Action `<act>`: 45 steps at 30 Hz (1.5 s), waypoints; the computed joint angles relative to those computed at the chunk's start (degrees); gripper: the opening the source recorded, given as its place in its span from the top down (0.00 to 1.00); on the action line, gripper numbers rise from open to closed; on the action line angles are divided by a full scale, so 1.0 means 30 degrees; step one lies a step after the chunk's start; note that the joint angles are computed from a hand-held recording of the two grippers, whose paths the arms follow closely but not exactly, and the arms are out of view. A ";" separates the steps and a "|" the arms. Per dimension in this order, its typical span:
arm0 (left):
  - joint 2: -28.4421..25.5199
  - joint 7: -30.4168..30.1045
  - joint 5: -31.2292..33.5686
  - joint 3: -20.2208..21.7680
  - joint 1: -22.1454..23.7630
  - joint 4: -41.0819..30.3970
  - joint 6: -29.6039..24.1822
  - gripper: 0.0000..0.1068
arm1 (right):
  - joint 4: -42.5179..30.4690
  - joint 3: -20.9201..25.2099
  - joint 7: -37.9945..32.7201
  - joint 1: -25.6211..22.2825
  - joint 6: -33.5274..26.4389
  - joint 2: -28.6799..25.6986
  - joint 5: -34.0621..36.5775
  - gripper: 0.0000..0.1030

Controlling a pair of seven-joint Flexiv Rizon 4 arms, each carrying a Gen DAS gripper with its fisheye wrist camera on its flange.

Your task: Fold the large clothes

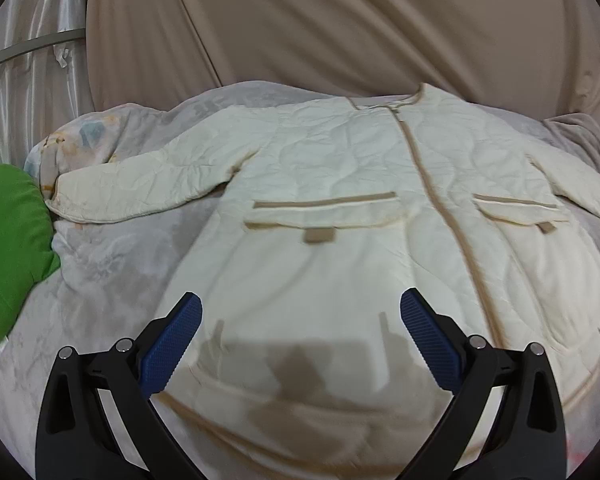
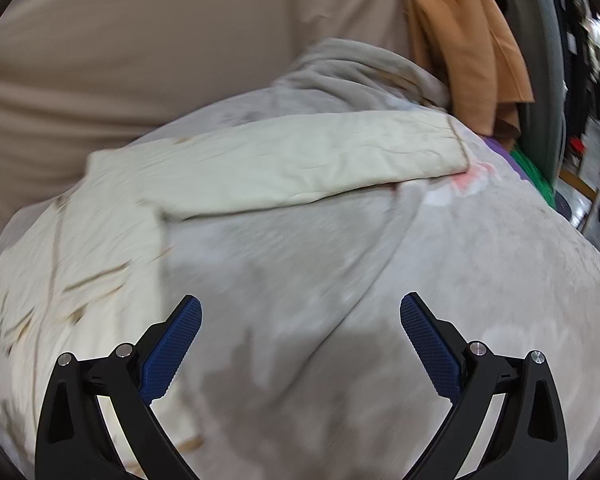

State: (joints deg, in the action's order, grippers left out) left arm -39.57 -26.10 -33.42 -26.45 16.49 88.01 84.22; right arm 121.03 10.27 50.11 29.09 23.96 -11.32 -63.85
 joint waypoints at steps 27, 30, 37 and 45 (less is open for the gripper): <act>-0.4842 -0.3401 0.2337 0.4324 -0.3629 -1.0275 -0.5535 0.09 | -0.3193 -0.3002 -0.0352 -0.5620 0.7547 -0.1116 -0.9045 1.00; -0.4808 -0.3414 0.2142 0.4084 -0.3603 -1.0489 -0.5312 0.09 | -0.6436 -0.3301 -0.2357 -0.4916 0.8568 -0.2875 -0.9762 1.00; -0.4890 -0.3232 0.1767 0.4025 -0.3223 -1.0790 -0.5946 0.09 | -0.4553 -0.3358 -0.5067 -0.3466 0.4695 -0.2621 -0.3666 0.48; -0.6250 -0.4629 0.2394 0.5105 -0.3671 -1.2959 -0.7989 0.09 | 0.4693 -0.1783 0.4679 -0.5872 0.3886 0.2991 -0.0235 0.34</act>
State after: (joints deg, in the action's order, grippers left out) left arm -58.32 -39.99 -26.24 -11.13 5.48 49.13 60.25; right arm 135.11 4.92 64.15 11.48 35.62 -2.34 -64.55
